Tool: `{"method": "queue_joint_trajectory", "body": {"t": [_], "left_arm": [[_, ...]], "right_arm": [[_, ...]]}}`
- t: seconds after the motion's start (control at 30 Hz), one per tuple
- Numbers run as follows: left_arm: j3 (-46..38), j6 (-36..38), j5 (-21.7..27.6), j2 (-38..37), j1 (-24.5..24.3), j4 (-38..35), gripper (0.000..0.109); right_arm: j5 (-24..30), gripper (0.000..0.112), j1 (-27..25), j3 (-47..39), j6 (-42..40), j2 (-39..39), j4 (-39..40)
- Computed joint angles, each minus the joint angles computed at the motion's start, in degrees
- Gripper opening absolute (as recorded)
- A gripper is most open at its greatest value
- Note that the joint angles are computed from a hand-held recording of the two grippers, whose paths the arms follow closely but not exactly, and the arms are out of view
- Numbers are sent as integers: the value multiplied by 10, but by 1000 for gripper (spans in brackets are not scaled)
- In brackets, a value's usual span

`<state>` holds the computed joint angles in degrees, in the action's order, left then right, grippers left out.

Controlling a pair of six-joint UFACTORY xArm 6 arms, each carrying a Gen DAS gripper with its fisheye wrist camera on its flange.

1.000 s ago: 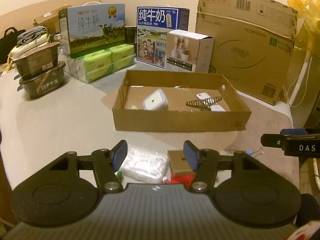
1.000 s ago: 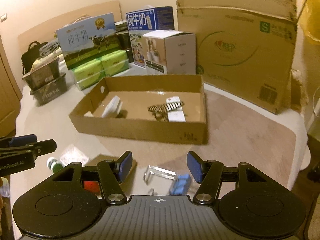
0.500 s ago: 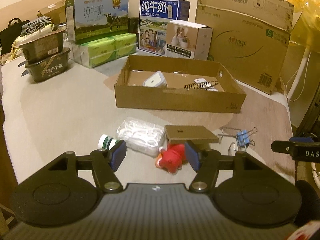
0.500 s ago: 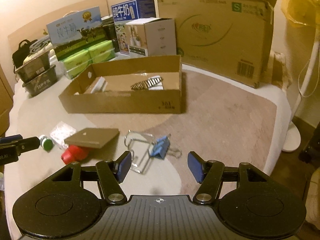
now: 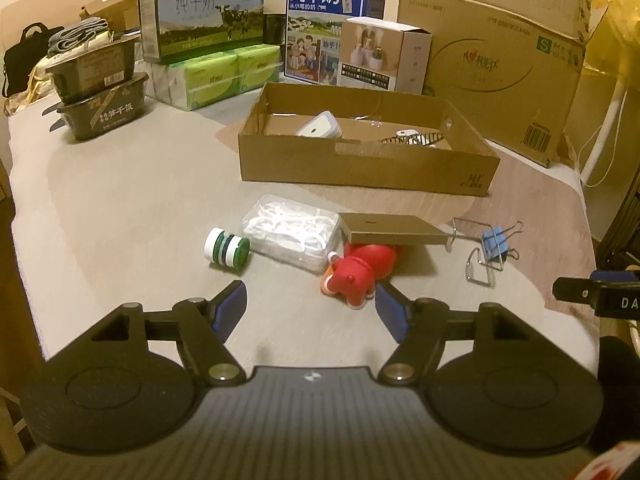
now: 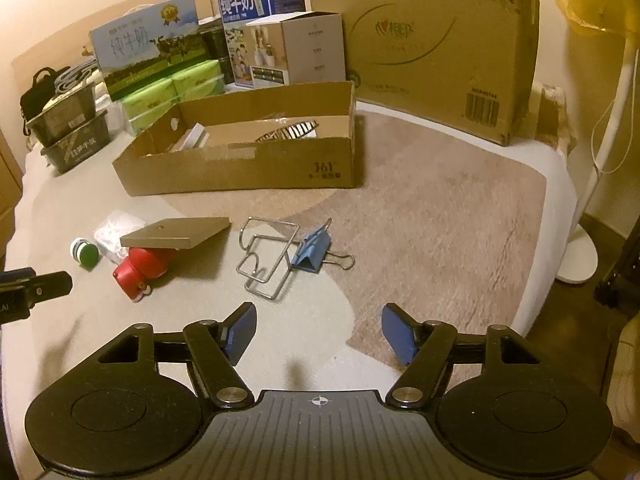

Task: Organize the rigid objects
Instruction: 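Withdraw both open tools from the box back over the table items, then lower the left tool around the red toy figure while the right tool approaches the wire rack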

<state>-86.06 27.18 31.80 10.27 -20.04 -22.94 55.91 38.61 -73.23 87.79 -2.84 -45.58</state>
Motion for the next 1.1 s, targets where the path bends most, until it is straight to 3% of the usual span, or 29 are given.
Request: {"method": "queue_joint_trajectory", "body": {"t": [0.43,1.1], "left_arm": [[1,0,0,7,-4,7,71],[-34,24,0,54,-18,-5,72]], "right_arm": [[-7,75,-2,6,3,3,8],[-64,75,-27,20,11,14,6]]}}
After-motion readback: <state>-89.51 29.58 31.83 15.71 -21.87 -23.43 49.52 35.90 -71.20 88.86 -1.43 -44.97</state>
